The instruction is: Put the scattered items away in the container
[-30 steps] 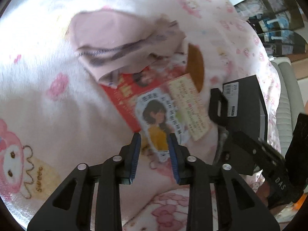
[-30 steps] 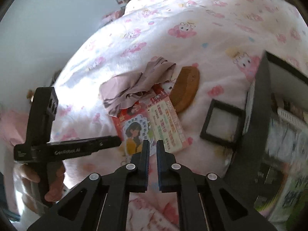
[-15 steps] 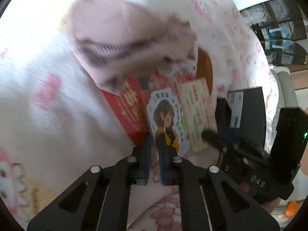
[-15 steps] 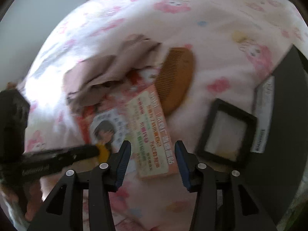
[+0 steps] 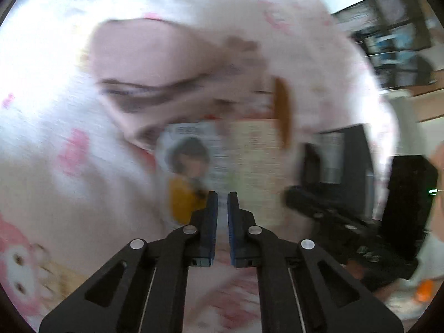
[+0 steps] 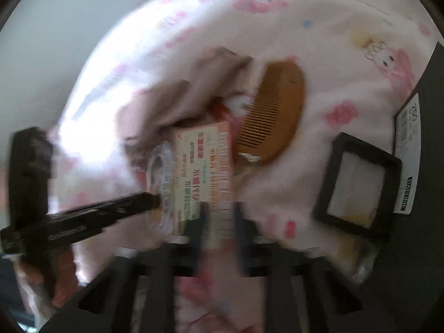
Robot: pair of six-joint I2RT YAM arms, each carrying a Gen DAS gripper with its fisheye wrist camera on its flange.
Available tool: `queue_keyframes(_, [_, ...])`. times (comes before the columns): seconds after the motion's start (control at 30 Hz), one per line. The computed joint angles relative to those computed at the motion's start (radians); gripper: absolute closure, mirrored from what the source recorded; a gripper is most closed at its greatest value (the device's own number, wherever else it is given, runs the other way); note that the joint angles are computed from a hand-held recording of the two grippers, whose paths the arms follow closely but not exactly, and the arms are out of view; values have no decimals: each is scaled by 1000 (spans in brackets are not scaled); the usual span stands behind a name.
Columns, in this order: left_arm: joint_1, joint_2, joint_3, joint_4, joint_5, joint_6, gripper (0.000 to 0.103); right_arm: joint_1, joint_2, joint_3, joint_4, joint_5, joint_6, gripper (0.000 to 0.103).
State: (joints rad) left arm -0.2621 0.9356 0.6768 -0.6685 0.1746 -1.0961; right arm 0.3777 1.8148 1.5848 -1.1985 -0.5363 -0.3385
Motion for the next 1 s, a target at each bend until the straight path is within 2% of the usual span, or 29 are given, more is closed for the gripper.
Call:
queue_keyframes(0.1, [-83,57,79,-113,-117,-20,98,-3,-62,-36,11,13,-22,97])
queue_keyframes(0.13, [-78,38,64,-120,-110,-33,98,-7,-59,-33,1,9,-18,96])
queue_keyframes(0.17, [-57,-8,28,-118,-86,-33,91,-11,-58,-34,-7,10,-14,96])
queue_keyframes(0.2, [-42,-44,0,-116,-67,-42,78,-2,-65,-41,-1,27,0,96])
queue_keyframes(0.27, [-56,-69,-13,-139,-101,-84,61,9,-81,-66,21,56,9,96])
queue_keyframes(0.3, [-25,-82,-23,-154,-99,-70,60,8,-82,-77,31,62,11,94])
queue_keyframes(0.37, [-9,-113,-33,-173,-99,-74,59,15,-44,-53,42,71,36,86])
queue_keyframes(0.43, [44,-154,-74,-135,-51,-63,57,23,-20,-39,64,58,66,63])
queue_keyframes(0.47, [75,-152,-94,-105,-17,-52,57,31,0,-30,67,55,77,57])
queue_keyframes(0.5, [81,-132,-105,-70,-5,-50,59,44,38,-6,56,58,82,53])
queue_keyframes(0.53, [80,-109,-109,-44,-1,-50,59,52,69,14,43,57,82,53])
queue_keyframes(0.57, [83,-96,-111,-37,6,-46,64,59,104,29,29,52,86,53])
queue_keyframes(0.6, [74,-75,-107,-29,10,-46,83,60,122,31,26,36,91,53])
queue_keyframes(0.67, [43,-66,-89,-48,-14,-60,86,63,128,20,33,21,95,73])
queue_keyframes(0.7, [20,-82,-81,-58,-26,-71,89,69,114,9,41,27,84,91])
queue_keyframes(0.8, [-52,-116,-42,-98,-76,-108,91,71,42,-25,61,-9,71,97])
queue_keyframes(0.93, [-205,-121,78,-182,-209,-164,92,53,-82,-63,77,-28,60,98])
queue_keyframes(1.0, [-266,-99,148,-199,-259,-173,93,4,-130,-45,30,-59,37,98])
